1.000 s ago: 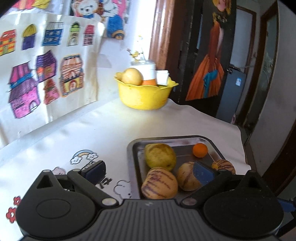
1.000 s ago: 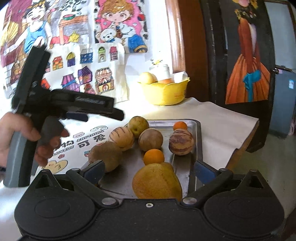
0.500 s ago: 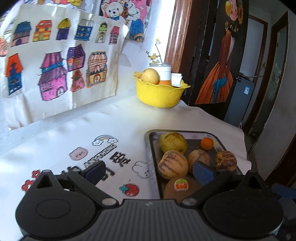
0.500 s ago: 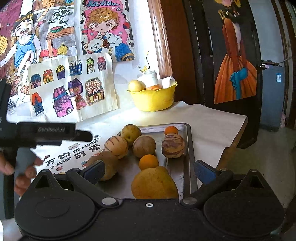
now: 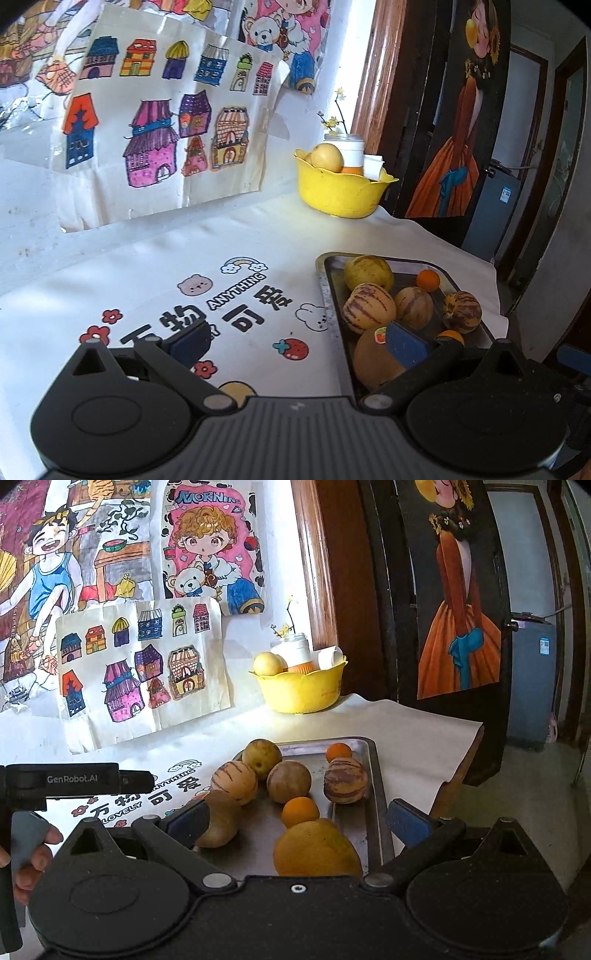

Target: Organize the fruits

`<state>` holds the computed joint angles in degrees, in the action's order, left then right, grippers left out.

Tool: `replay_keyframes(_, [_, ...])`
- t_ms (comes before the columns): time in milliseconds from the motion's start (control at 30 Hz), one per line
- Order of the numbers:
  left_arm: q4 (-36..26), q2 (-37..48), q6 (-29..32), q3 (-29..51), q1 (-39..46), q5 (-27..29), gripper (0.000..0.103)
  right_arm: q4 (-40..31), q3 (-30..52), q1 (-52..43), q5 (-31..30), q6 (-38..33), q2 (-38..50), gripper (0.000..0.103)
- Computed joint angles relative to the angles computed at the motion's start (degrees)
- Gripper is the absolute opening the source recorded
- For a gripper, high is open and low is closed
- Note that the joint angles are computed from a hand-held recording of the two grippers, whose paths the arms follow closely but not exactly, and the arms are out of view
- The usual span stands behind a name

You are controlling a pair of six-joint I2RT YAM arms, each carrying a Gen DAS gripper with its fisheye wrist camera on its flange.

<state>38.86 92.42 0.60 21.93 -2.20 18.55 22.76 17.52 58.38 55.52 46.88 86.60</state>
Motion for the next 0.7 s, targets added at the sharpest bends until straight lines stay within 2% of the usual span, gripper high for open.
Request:
replay_keyframes(100, [0.4,-0.6,0.4,-0.8,1.0,0.3,0.102,-1.2,0.7,1.0,1.1,1.6,0.6,0.102])
replay_keyframes(200, [-1.9,-1.8,2.1,-0.9,2.1,1.1,0.102,-2.9,1.8,2.6,3.2,4.1,1.9,0.102])
replay_keyframes(700, [3.2,-5.6,5.7,-7.8,7.3,2.2,0.102,-15.3,9.5,9.7,13.1,16.2,9.4,0.102])
